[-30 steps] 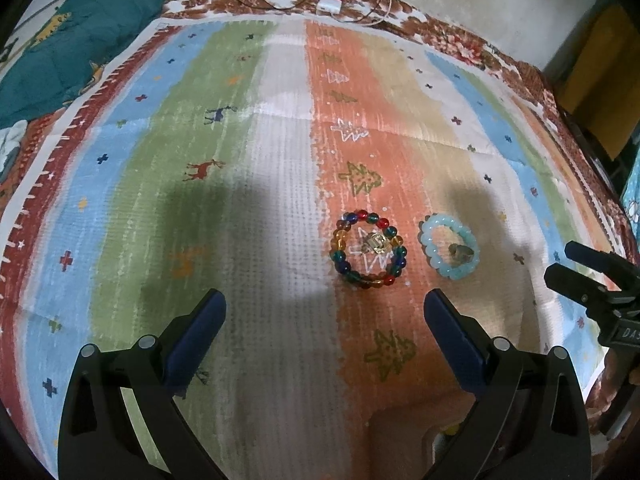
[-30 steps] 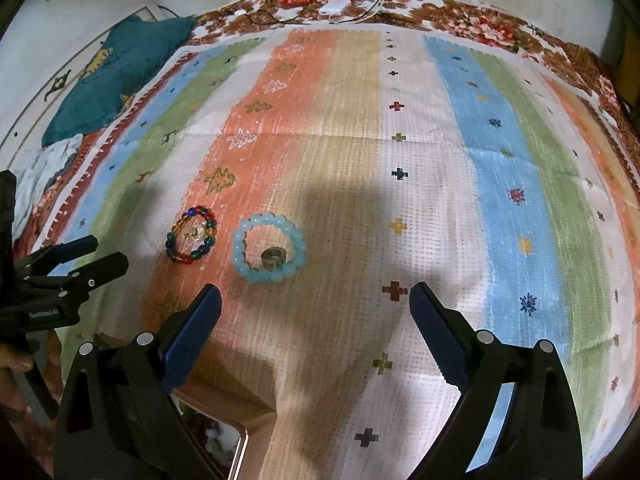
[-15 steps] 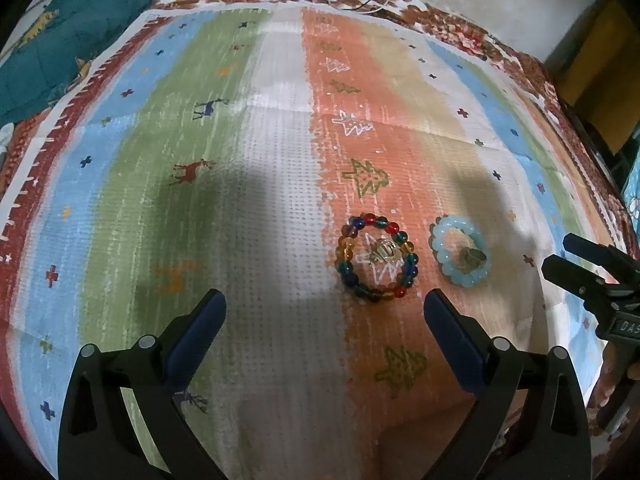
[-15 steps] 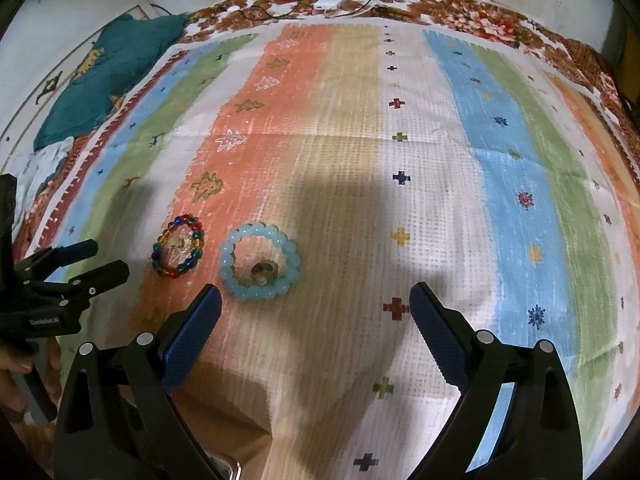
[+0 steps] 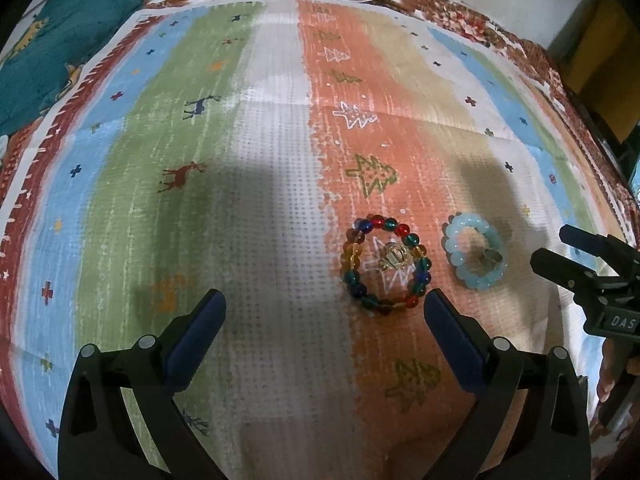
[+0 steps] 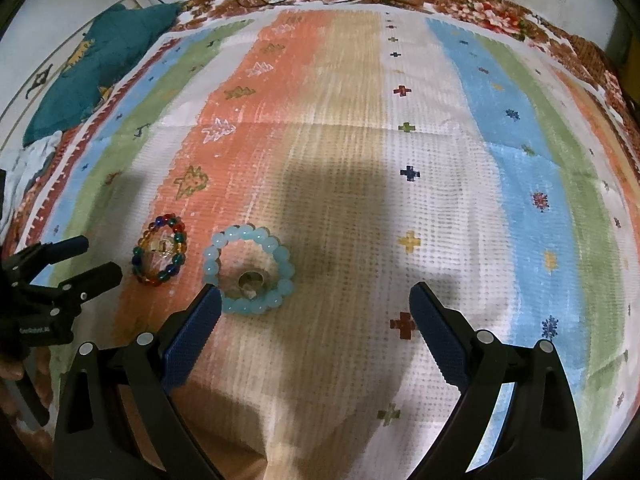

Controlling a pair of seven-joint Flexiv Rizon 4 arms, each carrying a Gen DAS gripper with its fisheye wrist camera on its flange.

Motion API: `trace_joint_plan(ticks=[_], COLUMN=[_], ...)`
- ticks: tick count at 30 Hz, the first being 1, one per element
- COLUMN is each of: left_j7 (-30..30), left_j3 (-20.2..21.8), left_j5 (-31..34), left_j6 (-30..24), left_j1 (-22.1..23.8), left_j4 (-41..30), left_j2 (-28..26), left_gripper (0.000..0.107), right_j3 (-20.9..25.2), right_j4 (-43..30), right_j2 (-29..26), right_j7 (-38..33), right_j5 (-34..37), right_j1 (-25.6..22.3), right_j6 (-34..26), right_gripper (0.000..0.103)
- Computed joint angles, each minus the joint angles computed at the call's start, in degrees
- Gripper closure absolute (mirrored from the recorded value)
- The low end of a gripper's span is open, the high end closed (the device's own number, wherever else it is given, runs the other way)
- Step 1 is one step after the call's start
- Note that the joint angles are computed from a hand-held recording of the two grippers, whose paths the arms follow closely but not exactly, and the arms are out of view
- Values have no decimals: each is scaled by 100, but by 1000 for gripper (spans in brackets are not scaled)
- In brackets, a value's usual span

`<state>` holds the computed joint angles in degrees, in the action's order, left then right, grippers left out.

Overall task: Organize jewelry
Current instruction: 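Move the left gripper to the multicolour bracelet while the right gripper approaches the pale blue bracelet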

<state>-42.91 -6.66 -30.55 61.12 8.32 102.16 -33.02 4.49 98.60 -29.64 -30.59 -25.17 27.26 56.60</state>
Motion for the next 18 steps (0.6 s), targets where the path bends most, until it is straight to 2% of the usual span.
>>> trace_joint_plan(ticks=[18], left_j7=[-55], left_j3=[54], left_j5=[327], left_j6=[6], left_j1=[-68], left_j4=[-182], left_j2=[-196], left_gripper=[10], right_j3=[-16], right_j4=[-537], right_j2=[-468], right_j7=[-257], right_j5=[247], right_j1=[-42], right_j6=[-332], right_gripper=[7])
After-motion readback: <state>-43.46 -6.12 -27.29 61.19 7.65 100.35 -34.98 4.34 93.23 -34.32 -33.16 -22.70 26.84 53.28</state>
